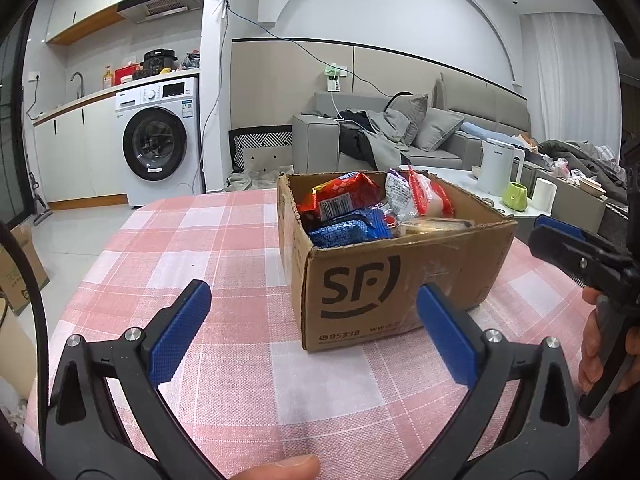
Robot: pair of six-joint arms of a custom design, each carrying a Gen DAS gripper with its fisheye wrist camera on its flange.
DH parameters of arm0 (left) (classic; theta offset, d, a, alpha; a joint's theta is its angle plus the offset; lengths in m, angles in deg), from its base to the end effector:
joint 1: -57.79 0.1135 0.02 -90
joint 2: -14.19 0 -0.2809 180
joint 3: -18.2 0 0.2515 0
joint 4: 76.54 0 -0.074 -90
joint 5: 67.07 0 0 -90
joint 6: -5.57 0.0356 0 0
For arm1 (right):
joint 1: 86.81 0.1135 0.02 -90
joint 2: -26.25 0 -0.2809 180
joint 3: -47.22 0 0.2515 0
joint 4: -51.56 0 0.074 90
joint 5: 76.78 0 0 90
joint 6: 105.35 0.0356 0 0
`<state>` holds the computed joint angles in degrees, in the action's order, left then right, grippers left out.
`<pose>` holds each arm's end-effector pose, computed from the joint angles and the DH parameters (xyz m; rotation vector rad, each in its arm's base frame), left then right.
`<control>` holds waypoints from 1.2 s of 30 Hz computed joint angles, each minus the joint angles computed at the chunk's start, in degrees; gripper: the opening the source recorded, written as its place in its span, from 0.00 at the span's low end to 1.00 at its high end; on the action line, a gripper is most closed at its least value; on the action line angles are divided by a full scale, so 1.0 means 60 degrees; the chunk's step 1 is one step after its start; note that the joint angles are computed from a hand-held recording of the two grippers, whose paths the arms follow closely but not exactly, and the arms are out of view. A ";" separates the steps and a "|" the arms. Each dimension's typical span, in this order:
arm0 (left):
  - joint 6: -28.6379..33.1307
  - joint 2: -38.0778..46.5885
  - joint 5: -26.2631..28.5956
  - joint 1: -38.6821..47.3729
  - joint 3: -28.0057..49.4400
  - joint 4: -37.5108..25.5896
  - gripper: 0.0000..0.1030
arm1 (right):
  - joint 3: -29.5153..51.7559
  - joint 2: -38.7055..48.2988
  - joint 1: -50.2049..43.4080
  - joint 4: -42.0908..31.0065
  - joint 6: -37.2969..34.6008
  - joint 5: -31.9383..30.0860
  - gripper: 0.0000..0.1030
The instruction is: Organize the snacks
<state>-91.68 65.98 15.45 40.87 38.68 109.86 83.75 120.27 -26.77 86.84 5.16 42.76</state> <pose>0.1547 -0.0422 0.1575 0.0855 2.0025 -0.1396 0.1511 0.2269 0.1419 -0.3260 1.9032 0.4433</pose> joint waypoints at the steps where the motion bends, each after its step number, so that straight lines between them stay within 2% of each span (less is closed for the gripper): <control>1: 0.0004 -0.0158 0.0048 0.0046 -0.0019 -0.0111 0.99 | 0.0004 0.0078 0.0031 0.0058 -0.0027 0.0035 1.00; 13: 0.0000 -0.0269 0.0108 0.0115 -0.0113 -0.0002 0.99 | -0.0039 0.0349 -0.0023 0.0344 -0.0019 -0.0008 1.00; 21: 0.0020 -0.0115 -0.0218 -0.0147 -0.0091 0.0079 0.99 | 0.0017 0.0231 -0.0028 -0.0006 0.0213 0.0187 1.00; 36: -0.0080 0.0375 0.0023 0.0199 -0.0074 0.0398 0.99 | -0.0133 0.0201 -0.0187 0.0181 0.0275 -0.0005 1.00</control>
